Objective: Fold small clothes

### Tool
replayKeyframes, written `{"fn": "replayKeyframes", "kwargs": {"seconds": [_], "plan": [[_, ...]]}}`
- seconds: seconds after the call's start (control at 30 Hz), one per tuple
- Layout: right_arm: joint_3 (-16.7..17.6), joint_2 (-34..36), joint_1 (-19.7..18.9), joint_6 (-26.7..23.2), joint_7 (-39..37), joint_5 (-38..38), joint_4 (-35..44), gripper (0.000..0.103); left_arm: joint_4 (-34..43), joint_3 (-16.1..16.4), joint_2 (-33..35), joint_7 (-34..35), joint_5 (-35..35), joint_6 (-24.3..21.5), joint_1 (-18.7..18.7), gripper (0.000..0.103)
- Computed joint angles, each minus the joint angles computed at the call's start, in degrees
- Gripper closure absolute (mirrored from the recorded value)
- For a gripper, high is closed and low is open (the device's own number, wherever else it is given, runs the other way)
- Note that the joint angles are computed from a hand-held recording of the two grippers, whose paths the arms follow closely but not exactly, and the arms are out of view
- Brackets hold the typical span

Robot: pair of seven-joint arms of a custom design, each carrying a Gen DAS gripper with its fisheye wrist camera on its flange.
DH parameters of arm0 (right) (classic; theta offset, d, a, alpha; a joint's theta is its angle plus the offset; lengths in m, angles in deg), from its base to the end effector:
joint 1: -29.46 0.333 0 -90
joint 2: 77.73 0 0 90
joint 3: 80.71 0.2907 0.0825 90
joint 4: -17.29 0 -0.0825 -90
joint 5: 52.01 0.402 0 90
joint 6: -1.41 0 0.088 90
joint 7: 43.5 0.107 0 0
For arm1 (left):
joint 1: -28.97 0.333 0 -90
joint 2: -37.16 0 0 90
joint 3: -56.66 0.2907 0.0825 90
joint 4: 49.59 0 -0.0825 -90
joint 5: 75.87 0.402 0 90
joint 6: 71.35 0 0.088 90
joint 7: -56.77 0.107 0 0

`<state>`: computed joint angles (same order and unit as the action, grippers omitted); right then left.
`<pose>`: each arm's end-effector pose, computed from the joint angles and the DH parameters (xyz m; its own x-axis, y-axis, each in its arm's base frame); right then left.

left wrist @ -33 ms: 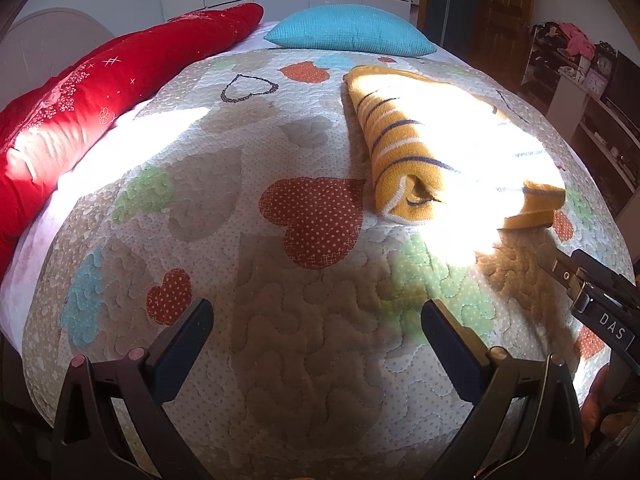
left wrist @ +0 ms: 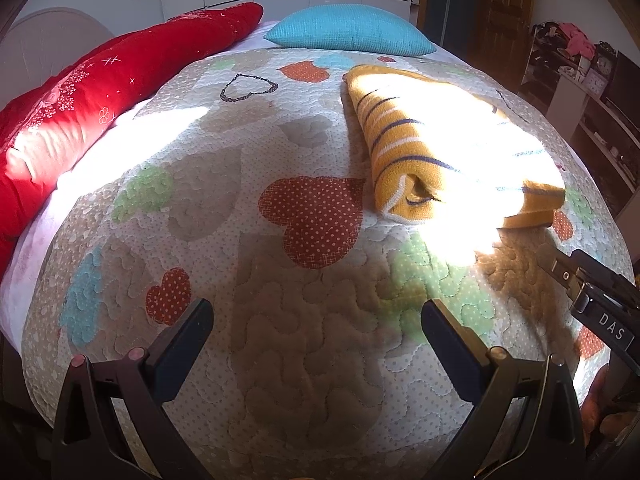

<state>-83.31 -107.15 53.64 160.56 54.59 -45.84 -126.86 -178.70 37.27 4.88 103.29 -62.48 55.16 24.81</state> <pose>0.4360 0.1659 0.5181 0.2261 -0.9499 -0.2160 -0.7433 -0.0249 -0.6685 0.4164 -0.1994 0.5938 0.2548 -0.9670 0.0035 -0.7858 -0.2091 -0.5820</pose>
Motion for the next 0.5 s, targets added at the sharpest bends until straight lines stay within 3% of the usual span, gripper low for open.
{"fn": "replayKeyframes", "kwargs": {"seconds": [0.5], "plan": [[0.3, 0.0, 0.0, 0.4, 0.0, -0.3, -0.5, 0.021, -0.5, 0.7, 0.4, 0.7, -1.8, 0.2, -0.5, 0.0]]}}
